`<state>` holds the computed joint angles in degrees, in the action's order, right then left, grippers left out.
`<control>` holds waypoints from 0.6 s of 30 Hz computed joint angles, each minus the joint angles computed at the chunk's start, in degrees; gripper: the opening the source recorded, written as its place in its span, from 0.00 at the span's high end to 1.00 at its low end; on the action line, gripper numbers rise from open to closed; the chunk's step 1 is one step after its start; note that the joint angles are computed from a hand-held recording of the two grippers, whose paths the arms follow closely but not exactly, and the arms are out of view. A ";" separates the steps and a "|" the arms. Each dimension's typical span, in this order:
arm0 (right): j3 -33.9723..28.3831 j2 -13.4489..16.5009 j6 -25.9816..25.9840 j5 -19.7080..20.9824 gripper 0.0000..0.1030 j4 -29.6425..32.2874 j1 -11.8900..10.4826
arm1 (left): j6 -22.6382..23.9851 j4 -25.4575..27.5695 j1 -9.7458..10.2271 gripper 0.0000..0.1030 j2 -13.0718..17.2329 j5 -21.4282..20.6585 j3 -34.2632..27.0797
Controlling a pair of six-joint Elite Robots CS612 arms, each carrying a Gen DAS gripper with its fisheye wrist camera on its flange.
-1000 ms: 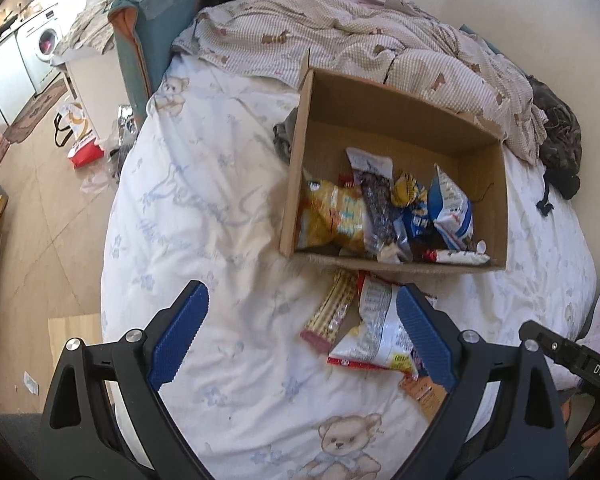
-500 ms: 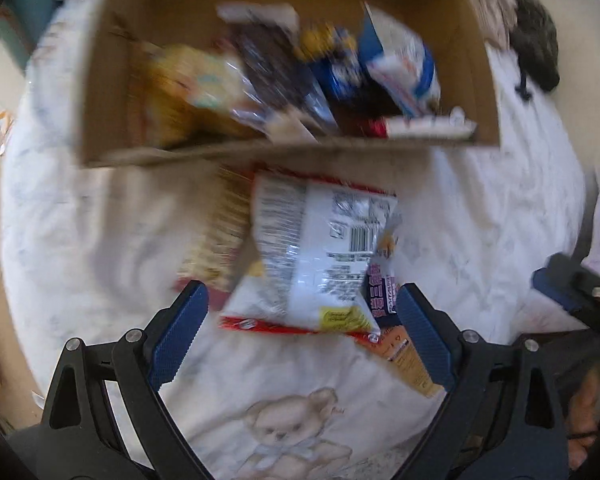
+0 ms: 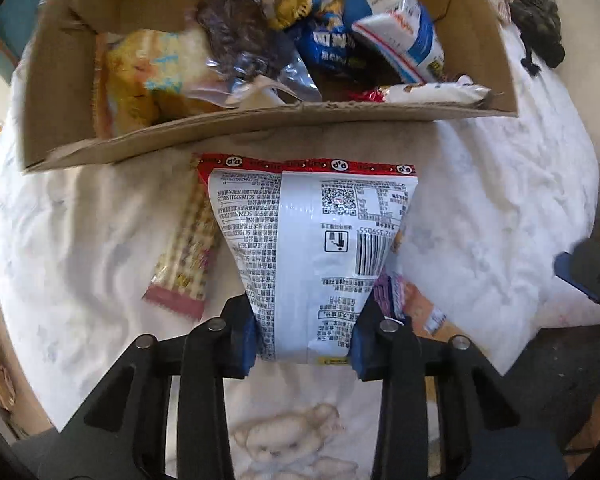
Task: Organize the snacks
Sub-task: 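Grasp the large white bag with red top with the left gripper, then grasp the orange paper packet with the right gripper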
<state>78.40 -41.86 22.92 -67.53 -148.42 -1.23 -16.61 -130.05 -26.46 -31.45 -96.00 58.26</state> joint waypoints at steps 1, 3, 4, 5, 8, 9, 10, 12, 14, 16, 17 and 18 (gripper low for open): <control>-0.12 0.05 -0.16 0.28 0.20 -0.01 0.05 | -0.37 -0.61 0.06 0.70 -0.66 -0.43 0.96; -0.35 0.14 -0.45 0.39 0.20 0.02 0.21 | -0.18 -2.06 -0.05 0.71 -2.38 -0.04 3.42; -0.45 0.15 -0.75 0.22 0.20 0.11 0.30 | 0.07 -2.33 -0.06 0.71 -2.75 0.17 3.81; -0.54 0.17 -1.01 0.10 0.20 0.23 0.38 | 0.28 -3.13 -0.13 0.71 -3.61 0.51 4.97; -0.62 0.18 -1.22 0.49 0.20 0.32 0.45 | 0.59 -5.75 -0.06 0.71 -5.60 2.13 7.66; -0.59 0.17 -1.19 0.56 0.20 0.26 0.45 | 0.30 -7.09 0.03 0.71 -6.47 2.48 8.81; -0.52 0.13 -1.05 0.64 0.20 0.14 0.44 | 0.16 -7.45 0.15 0.71 -6.84 2.89 9.05; -0.43 0.09 -0.74 0.85 0.20 -0.12 0.45 | -0.49 -8.66 0.53 0.71 -8.15 3.62 10.56; -0.44 0.08 -0.69 1.02 0.20 -0.30 0.50 | -0.89 -8.72 1.13 0.71 -9.05 4.26 11.26; -0.58 0.13 -0.91 0.96 0.20 -0.28 0.62 | -0.79 -8.65 1.51 0.71 -9.82 4.60 11.76; -0.71 0.17 -1.14 0.82 0.20 -0.10 0.71 | -0.49 -8.83 1.52 0.71 -10.13 5.11 12.10; -0.78 0.20 -1.29 0.78 0.20 0.04 0.75 | -0.07 -9.14 1.57 0.71 -10.54 5.91 12.47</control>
<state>77.61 -41.66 21.63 -66.75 -148.39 -0.48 -16.68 -139.18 -24.89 -41.99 -90.09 70.72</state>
